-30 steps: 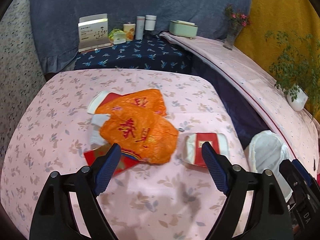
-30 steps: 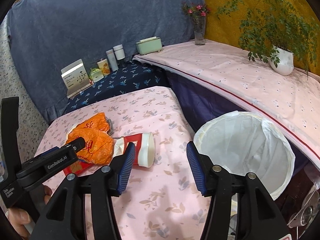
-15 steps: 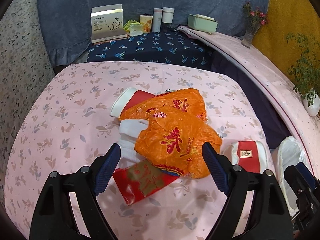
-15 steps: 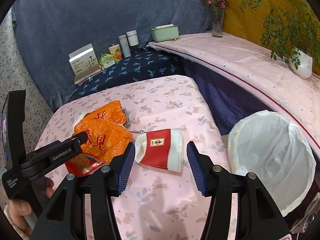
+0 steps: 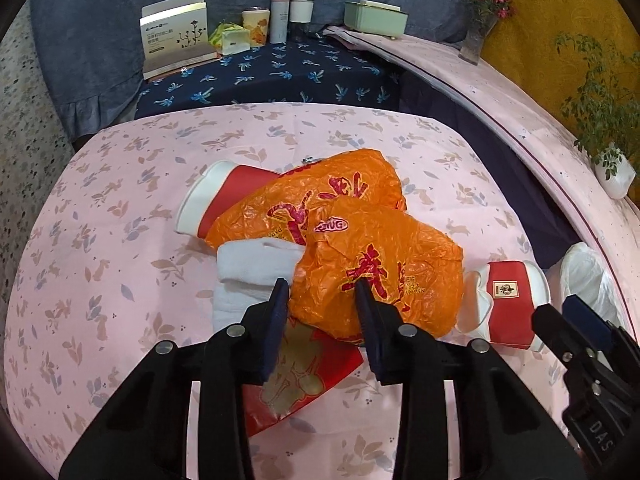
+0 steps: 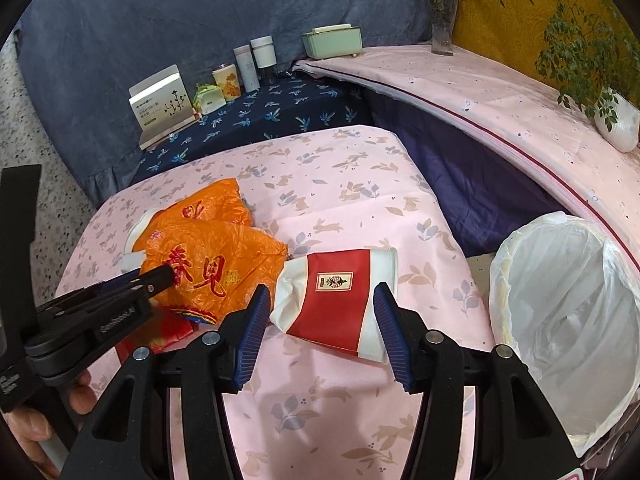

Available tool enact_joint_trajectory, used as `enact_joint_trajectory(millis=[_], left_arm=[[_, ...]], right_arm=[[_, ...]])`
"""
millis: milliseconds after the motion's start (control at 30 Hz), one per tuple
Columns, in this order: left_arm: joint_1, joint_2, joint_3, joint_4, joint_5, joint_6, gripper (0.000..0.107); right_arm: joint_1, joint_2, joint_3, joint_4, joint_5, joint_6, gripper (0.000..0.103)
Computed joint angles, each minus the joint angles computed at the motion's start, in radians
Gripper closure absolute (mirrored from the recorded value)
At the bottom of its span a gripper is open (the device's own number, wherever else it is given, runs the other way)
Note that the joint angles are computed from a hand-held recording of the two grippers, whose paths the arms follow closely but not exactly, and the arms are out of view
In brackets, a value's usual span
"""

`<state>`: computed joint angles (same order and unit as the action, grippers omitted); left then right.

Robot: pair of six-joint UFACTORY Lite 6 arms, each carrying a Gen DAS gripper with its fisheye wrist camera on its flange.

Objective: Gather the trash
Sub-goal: 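Grasp the orange bag with the left gripper while the right grasps the red-white cup, then carry the orange bag and red-white cup over the white trash bin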

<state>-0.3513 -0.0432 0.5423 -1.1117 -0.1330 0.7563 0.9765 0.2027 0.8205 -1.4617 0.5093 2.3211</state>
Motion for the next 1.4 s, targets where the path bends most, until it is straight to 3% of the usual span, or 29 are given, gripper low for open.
enact_joint_trajectory(millis=[133, 400, 667, 867, 1000, 1133, 1400], left_arm=[[-0.013, -0.047, -0.026, 0.016, -0.006, -0.009, 0.085], [-0.067, -0.148, -0.038, -0.267, -0.013, 0.238, 0.087], [-0.138, -0.090, 0.000, -0.292, -0.042, 0.228, 0.087], [-0.163, -0.064, 0.014, -0.298, -0.057, 0.221, 0.087], [-0.168, -0.064, 0.015, -0.305, -0.058, 0.224, 0.087], [-0.210, -0.076, 0.025, -0.428, -0.085, 0.330, 0.087], [-0.367, -0.122, 0.073, -0.673, -0.195, 0.525, 0.087]], right_arm=[[-0.022, 0.000, -0.021, -0.021, -0.008, 0.030, 0.050], [-0.099, -0.010, -0.080, -0.106, -0.045, 0.109, 0.050], [-0.165, 0.028, -0.105, -0.308, -0.128, 0.284, 0.052], [-0.160, 0.033, -0.115, -0.404, -0.143, 0.365, 0.075], [-0.154, -0.018, -0.151, -0.464, -0.142, 0.426, 0.085], [-0.138, -0.096, -0.193, -0.456, -0.133, 0.415, 0.100], [-0.111, -0.325, -0.305, -0.251, -0.072, 0.221, 0.100]])
